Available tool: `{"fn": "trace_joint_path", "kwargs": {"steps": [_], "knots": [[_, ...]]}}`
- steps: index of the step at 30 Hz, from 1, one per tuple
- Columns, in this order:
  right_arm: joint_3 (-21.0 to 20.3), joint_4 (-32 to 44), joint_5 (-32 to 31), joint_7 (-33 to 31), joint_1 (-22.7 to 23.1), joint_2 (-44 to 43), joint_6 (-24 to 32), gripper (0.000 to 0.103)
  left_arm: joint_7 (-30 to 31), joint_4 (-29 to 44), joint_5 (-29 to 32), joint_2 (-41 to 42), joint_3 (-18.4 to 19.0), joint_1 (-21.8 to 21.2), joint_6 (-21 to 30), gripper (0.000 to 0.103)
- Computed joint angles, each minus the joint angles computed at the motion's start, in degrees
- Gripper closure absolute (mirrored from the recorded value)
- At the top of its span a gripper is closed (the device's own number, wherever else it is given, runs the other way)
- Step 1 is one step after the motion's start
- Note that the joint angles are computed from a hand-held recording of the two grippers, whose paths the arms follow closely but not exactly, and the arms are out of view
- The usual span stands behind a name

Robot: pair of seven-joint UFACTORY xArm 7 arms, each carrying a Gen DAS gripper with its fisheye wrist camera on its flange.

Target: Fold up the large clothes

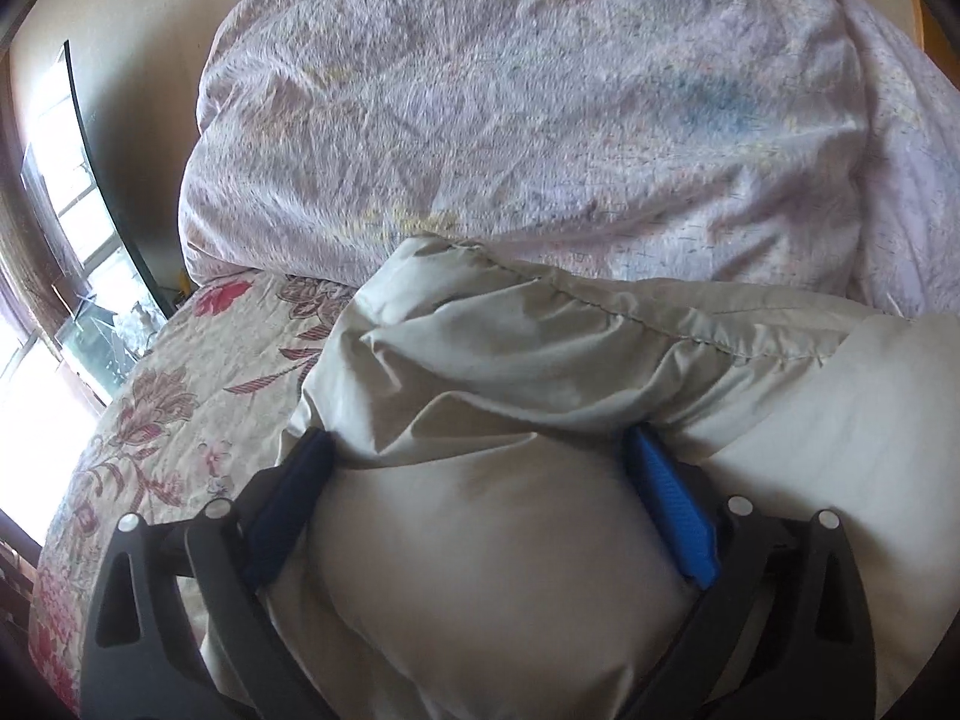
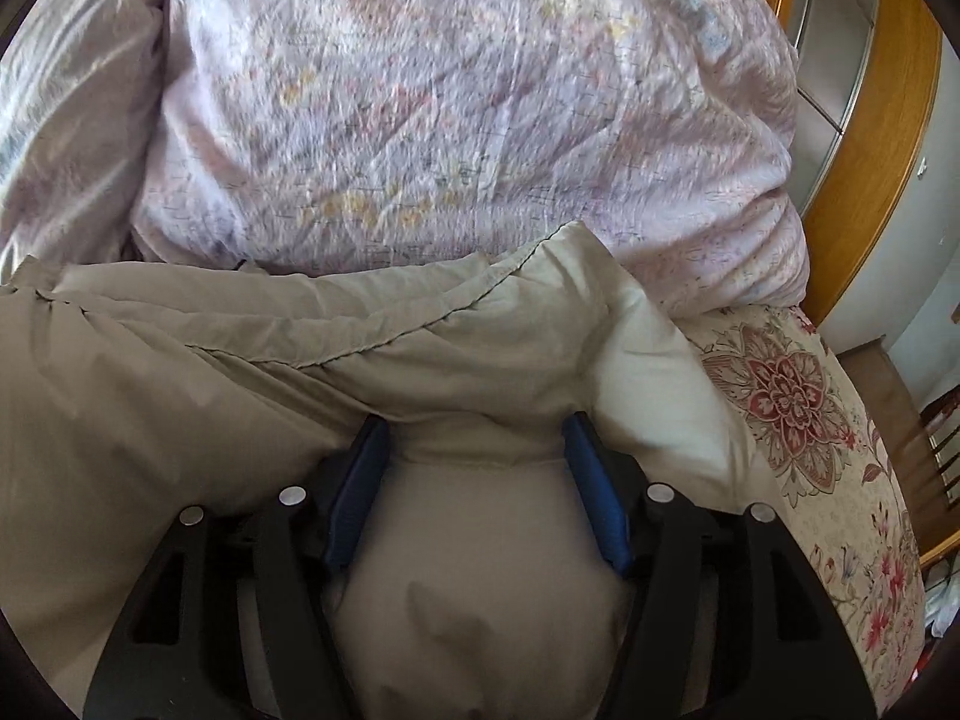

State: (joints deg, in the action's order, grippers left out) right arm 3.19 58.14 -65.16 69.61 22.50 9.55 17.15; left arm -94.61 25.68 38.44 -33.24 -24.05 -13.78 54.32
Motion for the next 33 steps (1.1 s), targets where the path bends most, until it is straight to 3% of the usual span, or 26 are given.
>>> {"fn": "trace_joint_path", "kwargs": {"steps": [10, 13, 33], "knots": [[-1.62, 2.36, -2.19, 2.44, 1.69, 3.84, 0.21, 0.037, -2.46, -0.14, 4.09, 3.88, 1.51, 3.17, -5.50, 0.002], [-2.18, 2.53, -4.13, 4.54, 2.21, 4.46, 0.02, 0.036, -3.72, -0.06, 5.42, 4.79, 1.44, 3.37, -5.96, 0.002], [-3.51, 2.77, -1.98, 3.67, 2.05, 5.50, -3.15, 0.035, -3.37, 0.66, 5.98, 7.56, 3.70, 2.45, -7.16, 0.002]]}}
